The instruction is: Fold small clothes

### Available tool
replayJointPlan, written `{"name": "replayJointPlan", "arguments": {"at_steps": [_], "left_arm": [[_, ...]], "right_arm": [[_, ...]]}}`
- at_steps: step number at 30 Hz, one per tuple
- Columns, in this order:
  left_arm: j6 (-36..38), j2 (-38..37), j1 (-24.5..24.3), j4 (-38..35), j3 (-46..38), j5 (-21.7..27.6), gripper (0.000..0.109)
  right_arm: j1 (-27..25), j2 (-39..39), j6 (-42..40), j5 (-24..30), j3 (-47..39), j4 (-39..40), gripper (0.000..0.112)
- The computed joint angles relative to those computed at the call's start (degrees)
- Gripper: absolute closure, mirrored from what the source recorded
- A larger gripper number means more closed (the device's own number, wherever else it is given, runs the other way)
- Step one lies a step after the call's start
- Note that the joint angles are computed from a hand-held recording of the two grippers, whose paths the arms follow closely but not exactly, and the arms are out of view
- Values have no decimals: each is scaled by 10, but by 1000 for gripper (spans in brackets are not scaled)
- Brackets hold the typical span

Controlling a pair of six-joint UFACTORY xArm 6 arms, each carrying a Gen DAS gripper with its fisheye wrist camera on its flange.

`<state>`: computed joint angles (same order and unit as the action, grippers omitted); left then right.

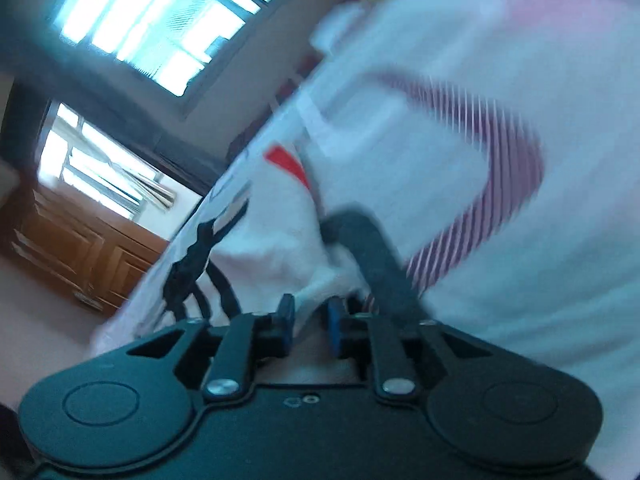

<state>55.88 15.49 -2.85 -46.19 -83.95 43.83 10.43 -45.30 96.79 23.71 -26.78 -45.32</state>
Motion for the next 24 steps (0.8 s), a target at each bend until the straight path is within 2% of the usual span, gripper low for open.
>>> {"name": "replayJointPlan", "arguments": {"at_steps": [1,2,4,5,7,8,9,10,11,12,13,14,16,18,20,22,24], "left_arm": [[6,-3,-2,-4,6,-7,102],[10,-7,-3,-7,13,-13,102],[9,-12,-5,-6,19,-21,102],[6,-13,-6,-3,20,-24,102],[1,-14,-6,7,19,-24,102],[-5,-12,-5,10,15,-20,102],[-10,-11,-4,11,13,-16,102],[-7,-12,-4,10,14,-17,102],[3,-15,-5,9,20,-25,98],[17,-17,-4,3,22,-26,98],[18,-17,-2,2,19,-23,90],[5,-19,2,9,17,-26,64],[-3,-36,8,-8,30,-66,52],[-24,-30,13,-36,5,-33,52],[1,-32,-6,-53,1,-24,52],[17,-33,-34,-45,8,-33,52],[21,-29,-48,-45,12,-28,53]], "right_arm": [[6,7,-22,15,-17,-15,85],[5,35,-68,6,-39,-8,85],[-1,103,-174,-44,-79,26,88],[7,140,-221,-59,-103,34,94],[25,199,-258,-34,-148,-11,97],[31,218,-266,-1,-160,-26,106],[18,222,-260,8,-149,-40,112],[3,202,-239,-7,-129,-30,112],[-13,185,-243,-33,-110,4,112],[-13,178,-267,-34,-108,32,112],[-7,177,-292,-25,-115,50,111],[-7,173,-298,-28,-120,45,102],[-22,154,-283,-51,-114,23,94],[-44,148,-264,-56,-118,2,94],[-76,171,-278,-69,-133,21,91],[-112,189,-294,-113,-130,63,89],[-142,232,-327,-169,-136,148,89]]}}
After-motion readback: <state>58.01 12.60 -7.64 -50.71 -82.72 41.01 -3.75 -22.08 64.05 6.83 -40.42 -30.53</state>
